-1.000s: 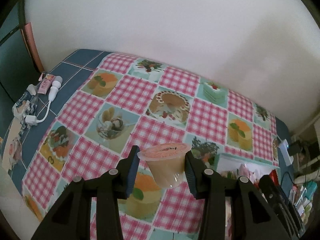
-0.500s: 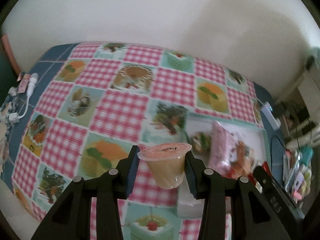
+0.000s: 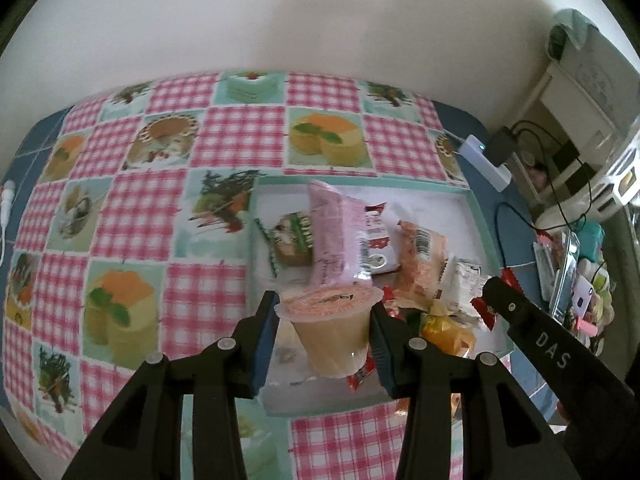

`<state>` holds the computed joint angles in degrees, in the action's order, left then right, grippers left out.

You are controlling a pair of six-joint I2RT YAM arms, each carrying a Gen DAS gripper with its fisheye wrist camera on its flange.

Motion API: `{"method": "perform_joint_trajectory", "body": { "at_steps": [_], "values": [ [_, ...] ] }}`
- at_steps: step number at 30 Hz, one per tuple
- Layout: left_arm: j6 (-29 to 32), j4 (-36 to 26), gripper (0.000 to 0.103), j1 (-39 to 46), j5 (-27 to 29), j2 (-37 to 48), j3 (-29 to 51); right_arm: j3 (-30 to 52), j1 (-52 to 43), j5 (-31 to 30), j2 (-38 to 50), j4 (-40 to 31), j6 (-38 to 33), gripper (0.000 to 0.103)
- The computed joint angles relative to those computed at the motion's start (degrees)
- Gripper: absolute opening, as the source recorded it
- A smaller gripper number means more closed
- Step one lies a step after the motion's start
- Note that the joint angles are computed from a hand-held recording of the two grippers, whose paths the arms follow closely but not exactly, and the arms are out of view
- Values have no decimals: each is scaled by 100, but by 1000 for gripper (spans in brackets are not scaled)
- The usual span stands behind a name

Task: Organize snacks
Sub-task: 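Carry the jelly cup and small red candy over the tray, then open the left tool to drop the jelly cup while the right drops the candy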

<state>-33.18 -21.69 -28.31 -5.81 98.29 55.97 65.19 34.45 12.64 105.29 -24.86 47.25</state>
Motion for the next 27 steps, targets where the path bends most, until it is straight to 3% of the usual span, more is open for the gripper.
{"method": "perform_joint_trajectory", "body": {
  "at_steps": [18,21,23,27],
  "values": [
    [203,364,45,-80,521,875,578,-212,-414,-412,62,374,14,26],
    [188,326,48,-88,523,921,612,-238,-454,-438,54,378,34,26],
    [148,361,56,-46,568,882,565,-246,-455,-452,56,385,45,26],
    [103,396,56,71,557,726,444,-209,-431,-467,100,379,36,26]
  ]
}}
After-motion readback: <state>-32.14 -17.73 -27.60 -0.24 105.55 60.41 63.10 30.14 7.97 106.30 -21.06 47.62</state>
